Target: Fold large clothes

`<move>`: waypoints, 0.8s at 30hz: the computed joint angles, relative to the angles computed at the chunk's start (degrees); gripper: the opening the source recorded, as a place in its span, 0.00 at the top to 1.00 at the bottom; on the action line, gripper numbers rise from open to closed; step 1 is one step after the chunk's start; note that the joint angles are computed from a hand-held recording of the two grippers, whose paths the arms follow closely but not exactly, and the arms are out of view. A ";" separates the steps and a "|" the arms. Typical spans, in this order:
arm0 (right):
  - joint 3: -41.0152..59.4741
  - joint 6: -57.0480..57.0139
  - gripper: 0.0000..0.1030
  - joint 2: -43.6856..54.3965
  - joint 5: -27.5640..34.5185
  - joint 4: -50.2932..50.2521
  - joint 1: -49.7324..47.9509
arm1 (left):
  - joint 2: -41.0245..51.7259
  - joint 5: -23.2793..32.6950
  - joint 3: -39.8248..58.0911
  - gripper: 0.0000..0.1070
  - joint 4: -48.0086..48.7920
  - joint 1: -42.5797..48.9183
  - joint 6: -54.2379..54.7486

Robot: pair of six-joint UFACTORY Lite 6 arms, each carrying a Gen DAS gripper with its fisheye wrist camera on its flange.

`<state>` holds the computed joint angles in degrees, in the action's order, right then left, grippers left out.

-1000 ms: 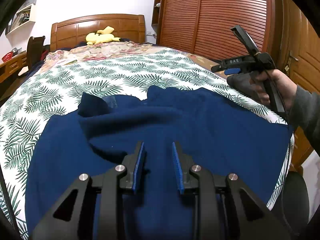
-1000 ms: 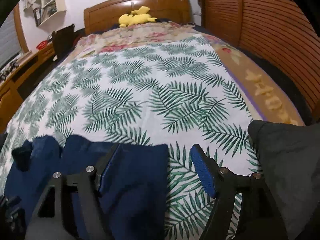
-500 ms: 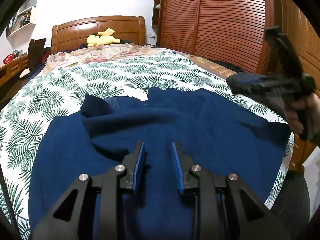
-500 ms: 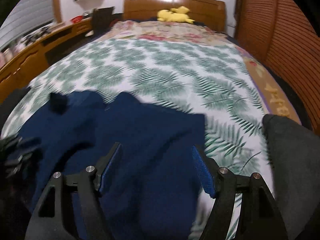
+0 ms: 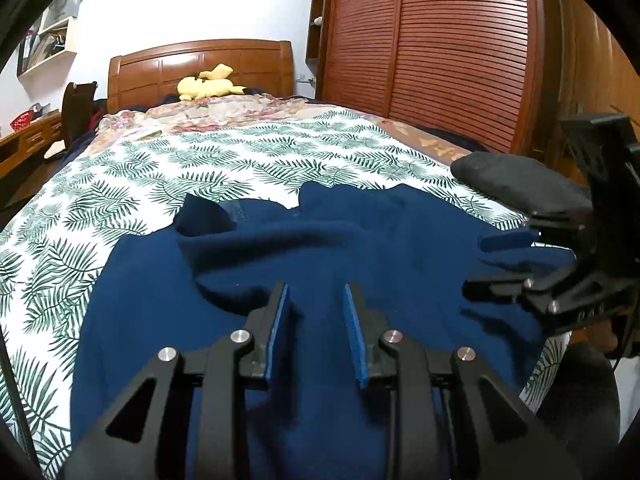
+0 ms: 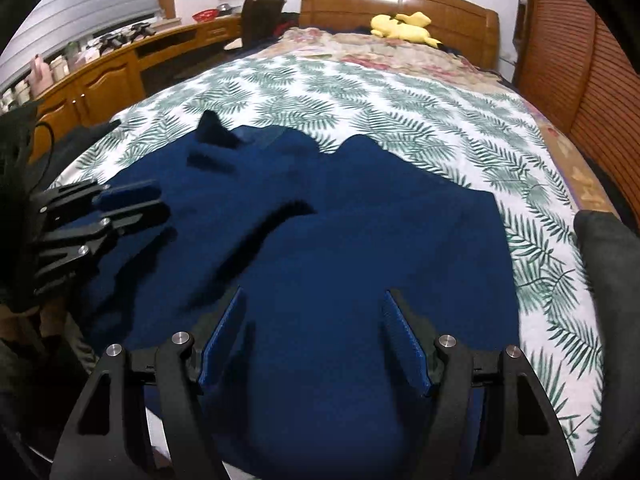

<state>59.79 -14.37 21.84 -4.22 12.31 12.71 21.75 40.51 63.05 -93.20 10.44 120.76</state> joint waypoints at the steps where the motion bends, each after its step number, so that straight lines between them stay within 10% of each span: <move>1: -0.16 -3.47 0.30 0.10 -0.45 3.91 0.66 | -0.33 0.42 -0.24 0.75 0.21 0.52 -0.10; 12: -1.85 -27.08 0.30 3.78 -4.98 29.25 5.66 | -2.81 1.36 -2.60 0.75 0.69 4.44 0.84; 24: -0.86 -12.33 0.29 8.61 -7.10 11.76 4.56 | -11.09 0.75 -12.41 0.75 1.98 11.05 4.32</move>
